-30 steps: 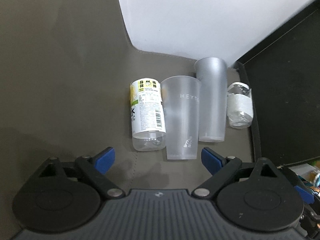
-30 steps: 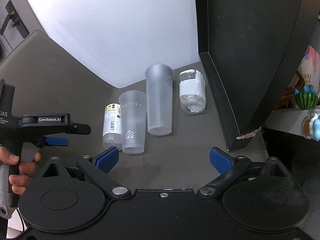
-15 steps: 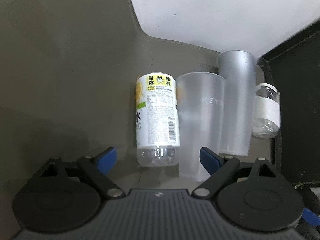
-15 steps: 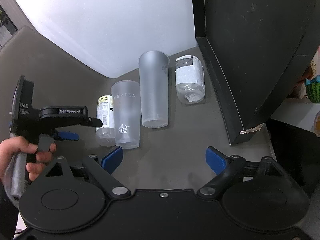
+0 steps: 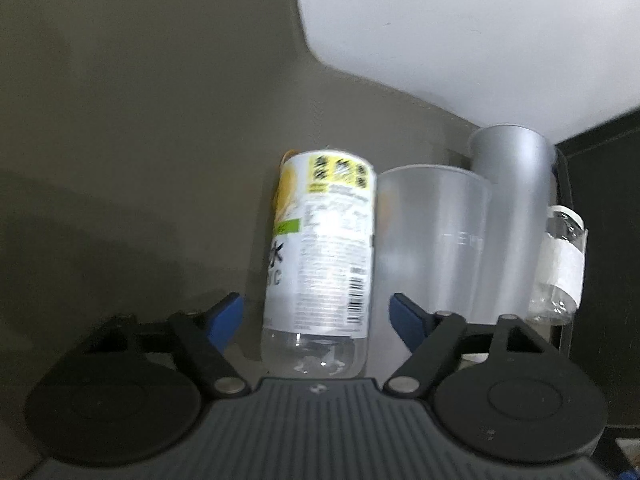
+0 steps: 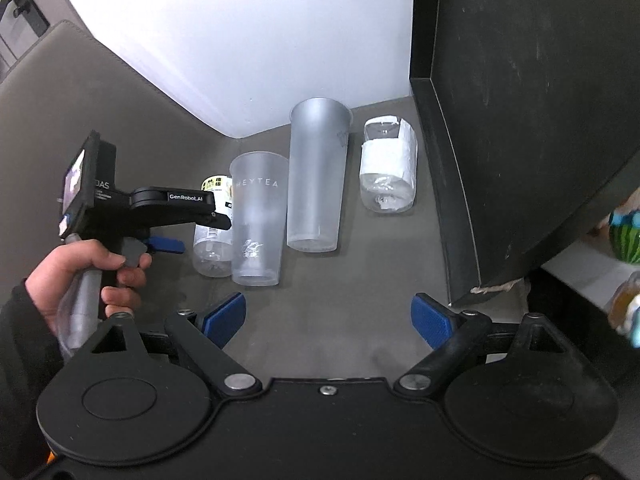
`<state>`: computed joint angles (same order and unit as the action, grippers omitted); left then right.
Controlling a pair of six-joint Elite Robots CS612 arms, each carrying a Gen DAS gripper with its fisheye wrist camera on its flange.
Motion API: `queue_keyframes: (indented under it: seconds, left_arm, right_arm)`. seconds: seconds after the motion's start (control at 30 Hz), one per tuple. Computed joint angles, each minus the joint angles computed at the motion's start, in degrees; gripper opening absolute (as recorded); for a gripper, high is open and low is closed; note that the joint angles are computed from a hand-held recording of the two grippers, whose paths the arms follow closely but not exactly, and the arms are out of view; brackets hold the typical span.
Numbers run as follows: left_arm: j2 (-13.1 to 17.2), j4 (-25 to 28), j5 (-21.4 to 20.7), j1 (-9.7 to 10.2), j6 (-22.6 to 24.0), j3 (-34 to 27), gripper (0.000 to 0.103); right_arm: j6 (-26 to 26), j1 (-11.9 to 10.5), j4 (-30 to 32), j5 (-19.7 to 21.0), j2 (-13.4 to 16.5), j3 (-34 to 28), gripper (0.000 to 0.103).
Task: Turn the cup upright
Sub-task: 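Close the left gripper around the lying bottle's body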
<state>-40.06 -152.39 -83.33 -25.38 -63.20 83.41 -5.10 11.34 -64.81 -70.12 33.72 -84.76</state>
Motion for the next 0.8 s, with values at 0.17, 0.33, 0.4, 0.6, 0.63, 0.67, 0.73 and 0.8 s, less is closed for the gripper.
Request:
queue_keyframes:
  seconds: [0.17, 0.33, 0.4, 0.6, 0.63, 0.67, 0.73, 0.8]
  left_arm:
    - [0.8, 0.0, -1.6, -0.07, -0.8, 0.0, 0.069]
    - [0.3, 0.3, 0.3, -0.77, -2.3, 0.8, 0.064]
    - [-0.4, -0.1, 0.9, -0.95, -2.4, 1.6, 0.064]
    - [-2.8, -0.9, 3.3, -2.02, -1.7, 4.2, 0.063]
    - [-3.2, -1.5, 3.7, -2.29, -1.4, 4.9, 0.063]
    - [-3.6, -2.3, 3.6, -2.46, -1.2, 5.5, 0.063]
    - [-4.4, -3.5, 3.4, -2.87, -0.9, 6.8, 0.063]
    - [-5.2, -4.2, 4.2, -3.33, -0.6, 8.2, 0.063]
  right_arm:
    - [-0.5, -0.2, 0.4, -0.1, -0.1, -0.4, 0.089]
    - [-0.1, -0.6, 0.7, -0.3, 0.4, -1.2, 0.089]
    - [0.1, -0.8, 1.1, -0.1, 0.4, -1.4, 0.089]
    - [0.7, -1.1, 1.8, 1.1, 0.4, -1.5, 0.089]
    - [0.5, -1.1, 1.8, 1.5, 0.4, -1.5, 0.089]
    - [0.4, -1.1, 1.6, 1.9, 0.4, -1.5, 0.089]
    - [0.1, -1.1, 1.5, 2.8, 0.3, -1.6, 0.089]
    - [0.0, -1.0, 1.3, 3.5, 0.4, -1.7, 0.09]
